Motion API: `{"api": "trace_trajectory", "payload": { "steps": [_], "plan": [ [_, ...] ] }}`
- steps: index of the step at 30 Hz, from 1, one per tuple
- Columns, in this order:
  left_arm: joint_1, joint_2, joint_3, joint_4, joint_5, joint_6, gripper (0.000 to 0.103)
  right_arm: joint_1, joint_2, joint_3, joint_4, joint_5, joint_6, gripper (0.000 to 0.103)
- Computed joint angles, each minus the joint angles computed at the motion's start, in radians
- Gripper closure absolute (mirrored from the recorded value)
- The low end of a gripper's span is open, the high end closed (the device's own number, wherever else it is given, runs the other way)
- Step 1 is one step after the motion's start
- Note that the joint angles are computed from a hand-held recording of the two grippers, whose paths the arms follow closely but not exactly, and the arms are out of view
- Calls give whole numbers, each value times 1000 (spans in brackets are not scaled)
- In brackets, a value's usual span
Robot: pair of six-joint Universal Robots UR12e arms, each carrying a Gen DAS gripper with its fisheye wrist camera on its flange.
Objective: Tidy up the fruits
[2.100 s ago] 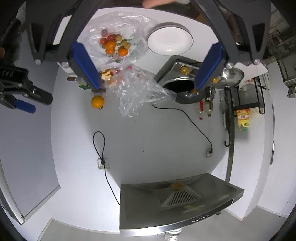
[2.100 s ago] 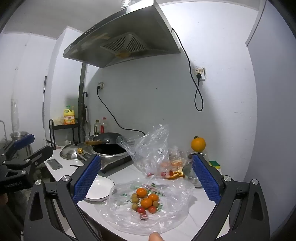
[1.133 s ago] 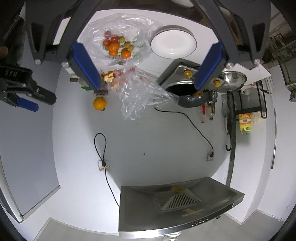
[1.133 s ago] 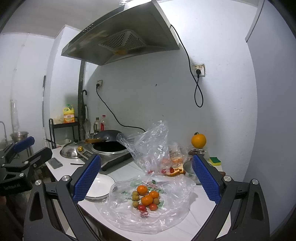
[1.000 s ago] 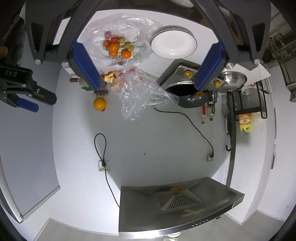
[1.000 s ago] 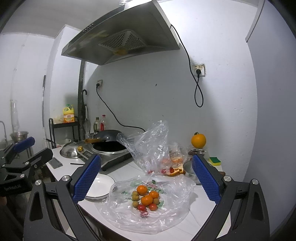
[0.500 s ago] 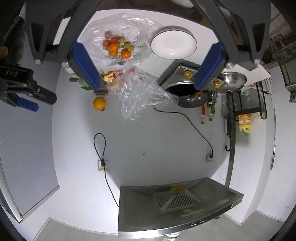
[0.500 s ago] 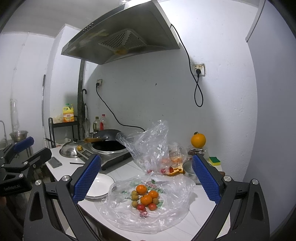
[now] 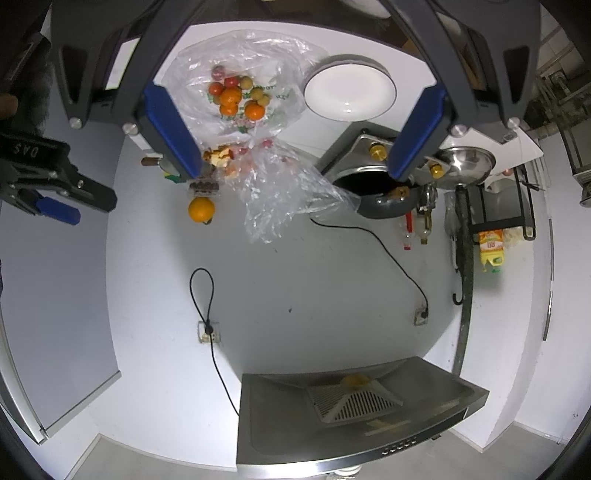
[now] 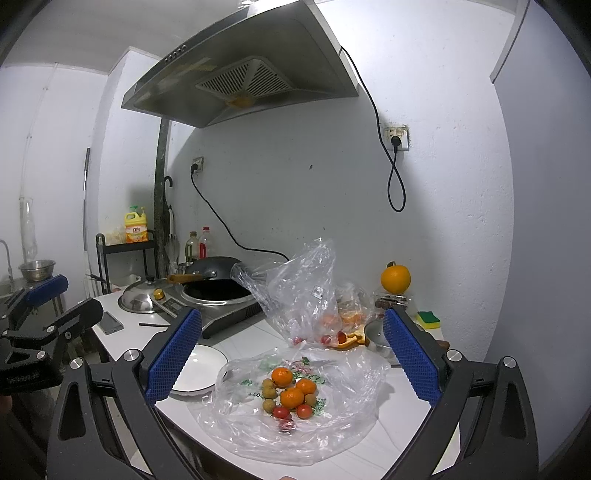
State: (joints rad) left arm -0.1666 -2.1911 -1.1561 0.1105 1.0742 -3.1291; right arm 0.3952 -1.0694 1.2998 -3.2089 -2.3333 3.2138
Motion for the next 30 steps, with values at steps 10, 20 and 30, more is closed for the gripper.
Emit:
{"api": "trace_trajectory", "payload": {
  "steps": [10, 20, 30],
  "plan": [
    [0, -2, 1, 2, -1, -3, 1, 0, -1, 0, 2, 1, -1, 3],
    [1, -4, 3, -1, -3, -4, 1, -1, 0, 2, 4, 0, 2, 3],
    [-4, -15, 15, -17, -2, 1, 1, -3, -1, 8, 14, 1, 11, 3]
  ]
}}
